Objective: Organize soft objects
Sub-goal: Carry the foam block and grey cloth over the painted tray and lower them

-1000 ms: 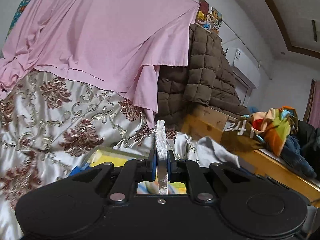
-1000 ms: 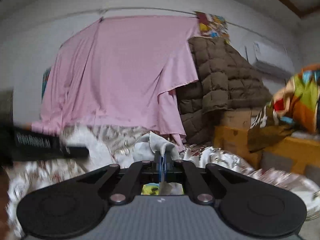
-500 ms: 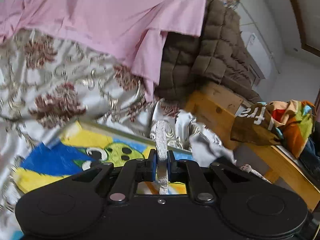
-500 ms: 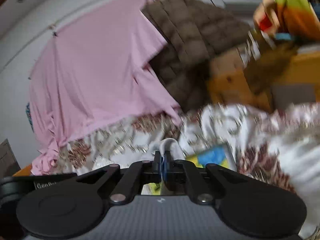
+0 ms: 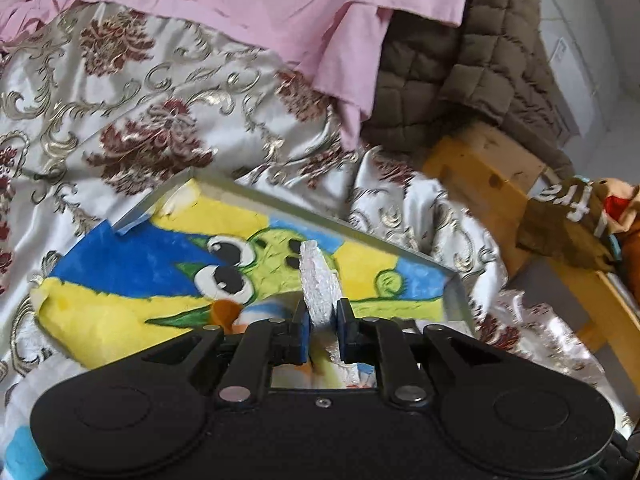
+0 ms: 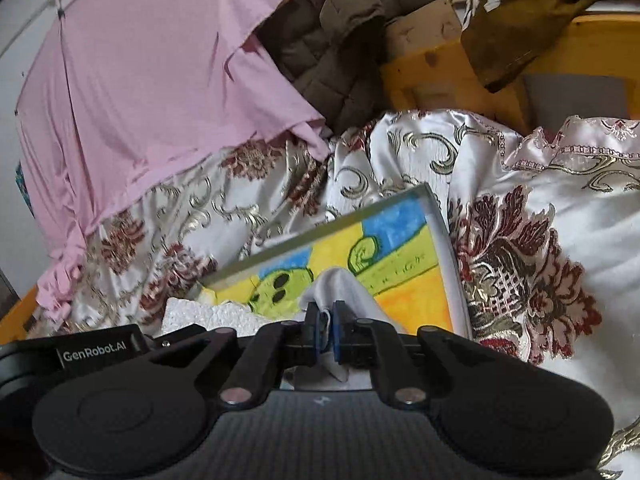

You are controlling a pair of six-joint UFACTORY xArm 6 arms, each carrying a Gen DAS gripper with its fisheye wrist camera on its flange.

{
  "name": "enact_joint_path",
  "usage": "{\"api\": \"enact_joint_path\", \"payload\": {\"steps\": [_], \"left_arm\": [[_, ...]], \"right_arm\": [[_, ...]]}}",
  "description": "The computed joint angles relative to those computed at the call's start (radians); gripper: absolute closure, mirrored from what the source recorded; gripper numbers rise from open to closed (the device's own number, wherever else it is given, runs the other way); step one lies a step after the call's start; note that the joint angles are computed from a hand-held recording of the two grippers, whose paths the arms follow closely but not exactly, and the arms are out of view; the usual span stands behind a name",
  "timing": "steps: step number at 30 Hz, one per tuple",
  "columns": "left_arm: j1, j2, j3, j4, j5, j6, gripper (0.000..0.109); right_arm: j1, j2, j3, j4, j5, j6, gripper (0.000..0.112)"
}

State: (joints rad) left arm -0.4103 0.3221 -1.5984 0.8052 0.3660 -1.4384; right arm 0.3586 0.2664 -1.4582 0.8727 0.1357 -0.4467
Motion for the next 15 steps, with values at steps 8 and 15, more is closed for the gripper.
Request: {"api": "enact_joint_path", "payload": {"steps": [8,15], "left_arm": [[-0.01,0.002,-0.006,-0.074,0.078,0.101,0.087],[-0.02,-0.02,0.003,-0.065,0.112,0.14,0.075]], "right_arm": [[-0.01,0.001,0.017,-0.197,0.011,0.177,0.103],[-0.004,-0.028,0.042,-0.263,-0.013,0.195,0.076]]}}
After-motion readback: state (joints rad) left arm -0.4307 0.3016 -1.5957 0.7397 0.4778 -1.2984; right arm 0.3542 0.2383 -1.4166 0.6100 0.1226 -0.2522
